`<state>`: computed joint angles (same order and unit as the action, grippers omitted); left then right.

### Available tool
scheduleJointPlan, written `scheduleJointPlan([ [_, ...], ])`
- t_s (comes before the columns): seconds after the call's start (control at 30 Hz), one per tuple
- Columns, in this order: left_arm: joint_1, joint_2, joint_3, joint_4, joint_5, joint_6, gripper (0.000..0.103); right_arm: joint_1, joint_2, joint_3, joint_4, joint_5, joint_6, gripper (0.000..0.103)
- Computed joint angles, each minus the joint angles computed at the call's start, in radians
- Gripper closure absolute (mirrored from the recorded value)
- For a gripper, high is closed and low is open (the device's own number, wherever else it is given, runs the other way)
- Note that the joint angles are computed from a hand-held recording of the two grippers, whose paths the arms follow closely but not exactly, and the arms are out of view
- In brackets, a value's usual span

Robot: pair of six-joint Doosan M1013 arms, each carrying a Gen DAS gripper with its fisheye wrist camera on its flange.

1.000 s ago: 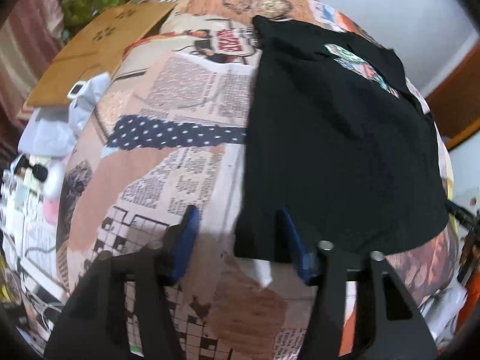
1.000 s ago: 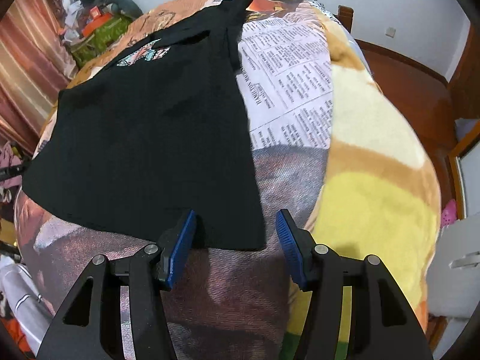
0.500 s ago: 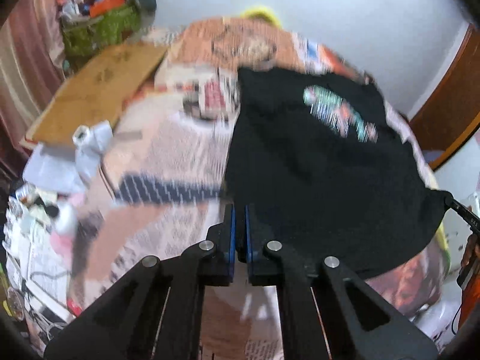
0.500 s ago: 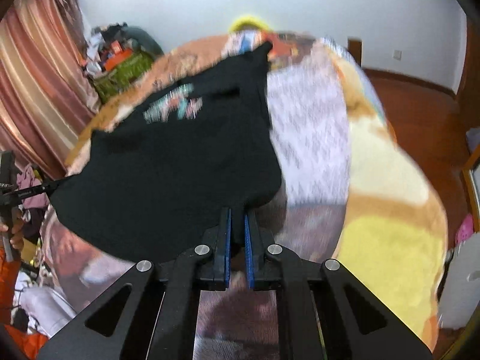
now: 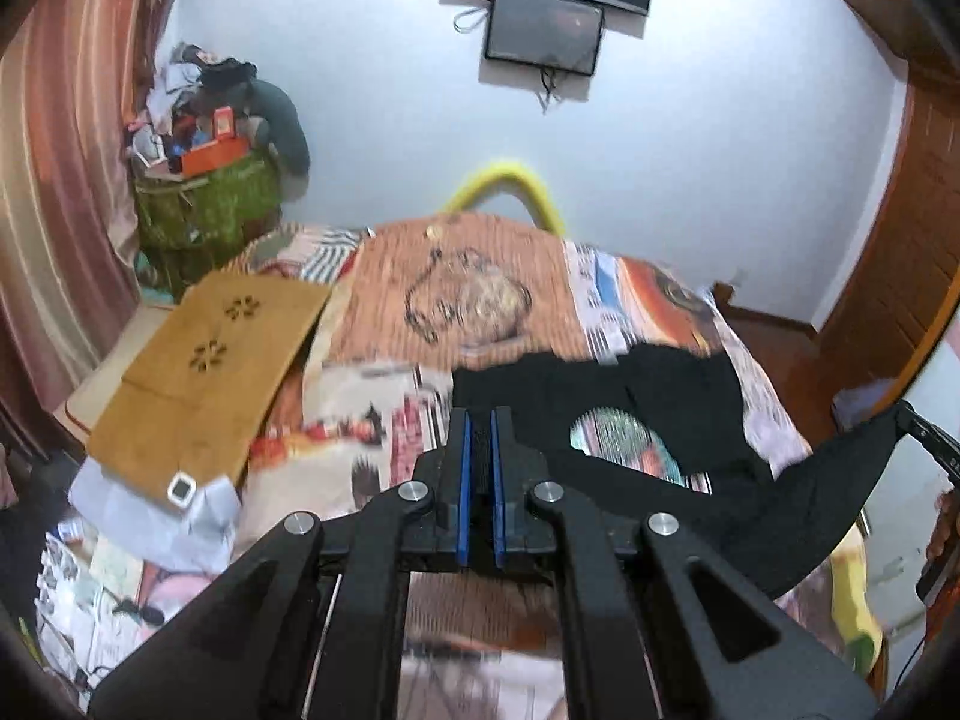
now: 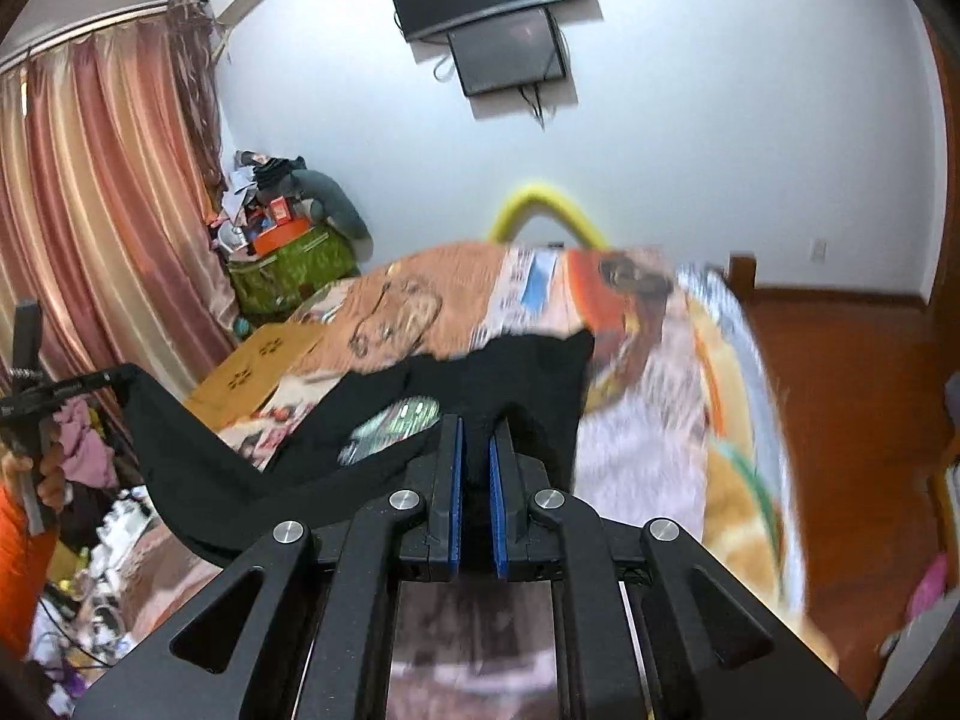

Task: Fold small clothes

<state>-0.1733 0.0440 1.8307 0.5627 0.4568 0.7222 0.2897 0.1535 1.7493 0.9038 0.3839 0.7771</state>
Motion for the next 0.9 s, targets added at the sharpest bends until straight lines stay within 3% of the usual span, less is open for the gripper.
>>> scheduleJointPlan([
  [0.07, 0.008, 0.033, -0.037, 0.019, 0.012, -0.014, 0.098, 0.002, 0.026, -0.037, -0.04, -0.005, 0.037, 0.096],
  [0.33, 0.066, 0.217, -0.211, -0.092, 0.078, 0.092, 0.098, 0.015, 0.15, -0.192, -0.271, 0.014, 0.269, 0.096],
  [0.43, 0.094, 0.292, -0.28, -0.179, 0.11, 0.161, 0.098, 0.017, 0.209, -0.265, -0.361, 0.041, 0.354, 0.096],
  [0.7, 0.138, 0.508, -0.476, -0.24, 0.222, 0.196, 0.098, 0.016, 0.38, -0.456, -0.594, 0.135, 0.593, 0.096],
  [0.9, 0.144, 0.585, -0.558, -0.264, 0.285, 0.212, 0.095, 0.014, 0.447, -0.536, -0.719, 0.192, 0.714, 0.096],
])
